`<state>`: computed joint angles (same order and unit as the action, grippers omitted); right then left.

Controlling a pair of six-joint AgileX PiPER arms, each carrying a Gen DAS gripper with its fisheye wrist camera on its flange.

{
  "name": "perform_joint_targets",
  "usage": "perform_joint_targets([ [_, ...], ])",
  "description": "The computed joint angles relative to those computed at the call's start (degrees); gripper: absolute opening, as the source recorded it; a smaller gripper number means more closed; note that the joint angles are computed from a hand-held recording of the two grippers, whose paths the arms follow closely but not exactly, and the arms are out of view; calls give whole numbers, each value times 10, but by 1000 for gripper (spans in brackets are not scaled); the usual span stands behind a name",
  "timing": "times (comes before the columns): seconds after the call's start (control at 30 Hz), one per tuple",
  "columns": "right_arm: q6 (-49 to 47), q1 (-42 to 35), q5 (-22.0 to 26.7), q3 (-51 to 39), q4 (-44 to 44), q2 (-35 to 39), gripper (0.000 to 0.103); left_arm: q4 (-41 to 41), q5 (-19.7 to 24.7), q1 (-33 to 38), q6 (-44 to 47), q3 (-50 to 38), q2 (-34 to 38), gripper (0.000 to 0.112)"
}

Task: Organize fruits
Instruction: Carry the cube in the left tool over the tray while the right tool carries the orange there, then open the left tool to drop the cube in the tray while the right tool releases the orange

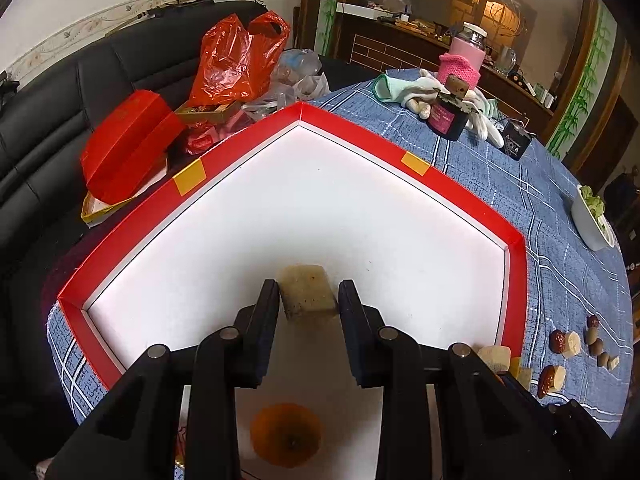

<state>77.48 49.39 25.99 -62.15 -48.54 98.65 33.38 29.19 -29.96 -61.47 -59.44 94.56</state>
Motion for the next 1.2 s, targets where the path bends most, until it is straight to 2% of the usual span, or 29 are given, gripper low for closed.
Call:
perform_joint_targets([
  [0.1,-5,1,1,0,6,1,35,-6,4,0,6,-4,1,29],
  [0.3,6,4,3,0,-3,1,35,37,3,-16,-29,2,-15,29],
  [0.5,13,4,2,7,-1,-5,36,14,20,-29,3,-18,2,29],
  [0.6,11,2,1,11,5,-9,36,-26,31,-24,39,-29,12,29],
  [0.67,19,4,4,15,-1,-14,36,-51,45,-23,60,-40,19,35],
  [0.73,26,5,5,19,-5,-19,36,-50,50,-23,52,-42,19,57],
  [0.83,51,10,9,30,-27,-33,42,-33,53,-28,27,-36,10,71],
  [0.97,92,23,26,57,-60,-68,56,-46,53,-28,33,-26,-6,74],
  [1.07,137,37,45,91,-97,-109,68,-24,41,-38,-5,-2,-33,74],
  [1.2,185,47,71,149,-125,-174,69,57,26,-87,-96,41,-84,73],
])
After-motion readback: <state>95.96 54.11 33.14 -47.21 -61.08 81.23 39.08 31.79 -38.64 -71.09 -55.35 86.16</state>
